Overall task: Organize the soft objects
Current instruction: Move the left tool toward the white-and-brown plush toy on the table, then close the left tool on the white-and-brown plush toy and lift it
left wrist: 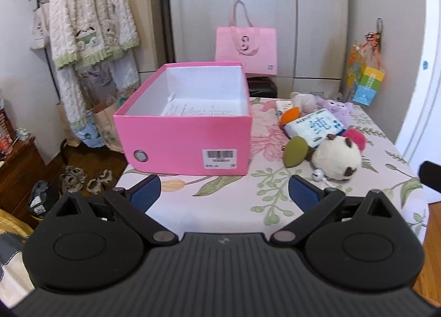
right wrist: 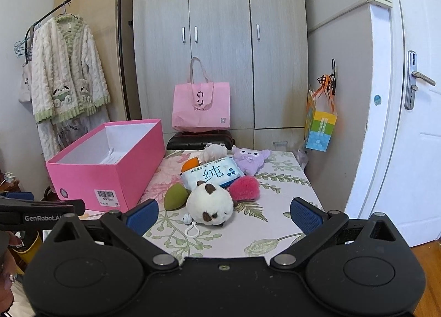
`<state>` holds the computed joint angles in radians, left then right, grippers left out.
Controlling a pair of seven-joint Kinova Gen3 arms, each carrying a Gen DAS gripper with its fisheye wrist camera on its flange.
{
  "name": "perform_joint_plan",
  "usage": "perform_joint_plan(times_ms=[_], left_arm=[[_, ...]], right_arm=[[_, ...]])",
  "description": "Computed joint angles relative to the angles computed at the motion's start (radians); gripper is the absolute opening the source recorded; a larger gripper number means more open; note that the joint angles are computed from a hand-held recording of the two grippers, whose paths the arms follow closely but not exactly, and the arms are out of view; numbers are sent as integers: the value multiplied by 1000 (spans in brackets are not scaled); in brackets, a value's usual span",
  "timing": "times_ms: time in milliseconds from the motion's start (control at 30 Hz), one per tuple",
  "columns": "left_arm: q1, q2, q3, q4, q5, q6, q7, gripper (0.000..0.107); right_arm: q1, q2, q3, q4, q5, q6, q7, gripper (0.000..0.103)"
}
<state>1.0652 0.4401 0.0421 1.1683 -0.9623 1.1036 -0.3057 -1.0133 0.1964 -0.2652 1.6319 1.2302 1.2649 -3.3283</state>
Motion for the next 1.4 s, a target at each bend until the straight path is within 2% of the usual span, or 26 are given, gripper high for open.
perform_joint_plan(times_ms=[100, 300, 433, 600, 667, 700, 767, 867, 933, 967, 1033, 1067, 1167, 1233, 1300, 1400], left_arm=[[-12, -14, 9, 14, 7, -38, -13, 100], [-19, 19, 14, -68, 50, -2, -124, 101], [-65, 15, 25, -100, 137, -62, -216, 102], [-83, 36, -2, -138, 186, -131, -274, 102], [-96, 56, -12, -165, 215, -156, -282, 102], [-97, 62, -26, -166, 226, -180, -278, 102], [-111, 71, -39, -148, 236, -258, -260, 102], [-148, 106, -54, -161, 344, -358, -305, 101], [-193, 136, -17, -183, 410, -399, -376, 100], [-225, 159, 29, -204, 426, -409, -416, 100], [-282, 204, 113, -255, 464, -404, -498, 100], [-297, 225, 132, -276, 490, -411, -538, 100], [-290, 265, 101, -311, 582, -447, -640, 99], [-305, 281, 112, -320, 623, -459, -698, 92], [-303, 298, 105, -333, 646, -464, -741, 82], [-294, 306, 78, -332, 675, -479, -783, 80]], right_arm=[[9, -7, 2, 6, -7, -14, 1, 103], [40, -17, 5, 1, -30, -42, 41, 103], [57, -18, 11, -6, -35, -53, 67, 103], [74, -24, 31, 29, 6, -93, 60, 103], [70, -35, 72, 85, 57, -167, 2, 103], [96, -41, 65, 116, 89, -207, -39, 103], [186, -47, 17, 175, 152, -289, -120, 103], [325, -24, -53, 237, 236, -411, -233, 103], [416, 1, -105, 246, 272, -492, -252, 103], [442, 10, -113, 249, 294, -533, -255, 103], [445, 34, -78, 244, 326, -602, -242, 103], [421, 45, -35, 235, 324, -633, -221, 102], [362, 76, 85, 206, 300, -731, -167, 102], [376, 93, 101, 194, 303, -780, -166, 101], [398, 106, 103, 194, 355, -820, -209, 101], [440, 122, 96, 196, 460, -886, -283, 99]])
